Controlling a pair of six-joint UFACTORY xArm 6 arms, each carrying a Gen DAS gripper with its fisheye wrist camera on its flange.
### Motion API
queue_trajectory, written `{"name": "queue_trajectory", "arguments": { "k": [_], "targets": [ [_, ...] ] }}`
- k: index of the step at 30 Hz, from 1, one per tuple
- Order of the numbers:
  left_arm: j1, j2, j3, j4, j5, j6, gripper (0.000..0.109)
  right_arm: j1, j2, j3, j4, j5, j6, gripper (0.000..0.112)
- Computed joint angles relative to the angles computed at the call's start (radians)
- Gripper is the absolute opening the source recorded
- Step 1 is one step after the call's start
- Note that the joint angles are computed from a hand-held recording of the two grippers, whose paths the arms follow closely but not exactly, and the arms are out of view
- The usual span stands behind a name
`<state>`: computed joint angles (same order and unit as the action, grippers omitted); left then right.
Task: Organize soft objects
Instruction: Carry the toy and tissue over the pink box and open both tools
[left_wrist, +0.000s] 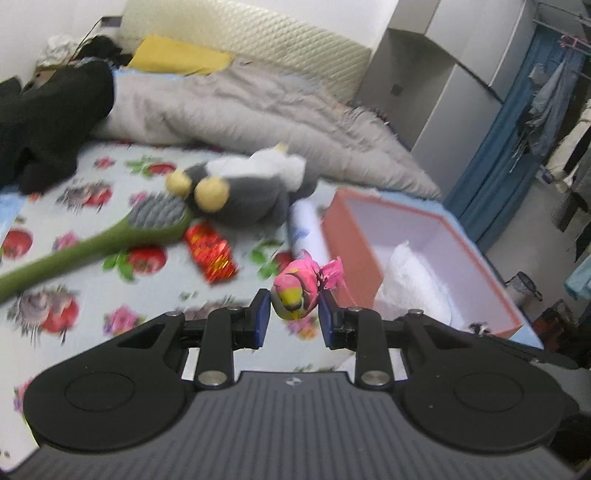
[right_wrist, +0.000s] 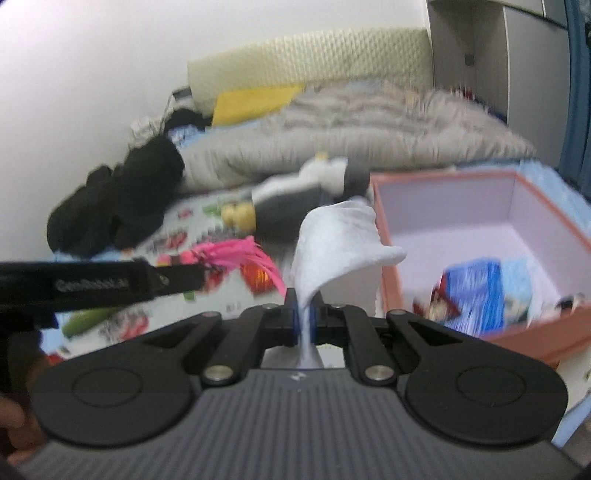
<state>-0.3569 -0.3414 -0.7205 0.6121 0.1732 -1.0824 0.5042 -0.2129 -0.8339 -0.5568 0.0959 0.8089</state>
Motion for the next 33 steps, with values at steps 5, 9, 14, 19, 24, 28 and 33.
{"name": "queue_trajectory", "arguments": {
  "k": [5, 9, 14, 19, 24, 28, 33],
  "targets": [
    [-0.031, 0.084, -0.154, -0.038, 0.032, 0.068, 0.033, -0.048, -0.005, -0.052, 0.066, -0.017, -0.095, 0.009],
    [-0.055, 0.162, -0.279, -0.028, 0.047, 0.087, 0.033, -0.093, -0.007, -0.07, 0.177, -0.035, -0.227, 0.009],
    [-0.082, 0.288, -0.441, -0.075, 0.058, 0.141, 0.033, -0.144, 0.019, -0.115, 0.309, -0.034, -0.375, 0.009],
    [-0.119, 0.441, -0.631, -0.176, 0.11, 0.268, 0.033, -0.183, 0.062, -0.152, 0.511, -0.027, -0.576, 0.009],
    [-0.152, 0.625, -0.833, -0.278, 0.169, 0.372, 0.033, -0.235, 0.124, -0.19, 0.642, 0.008, -0.708, 0.009],
    [-0.17, 0.766, -0.992, -0.377, 0.234, 0.467, 0.033, -0.279, 0.169, -0.211, 0.689, 0.053, -0.753, 0.009],
    [-0.183, 0.926, -1.185, -0.478, 0.333, 0.57, 0.033, -0.321, 0.222, -0.225, 0.692, 0.109, -0.756, 0.009]
  ]
}}
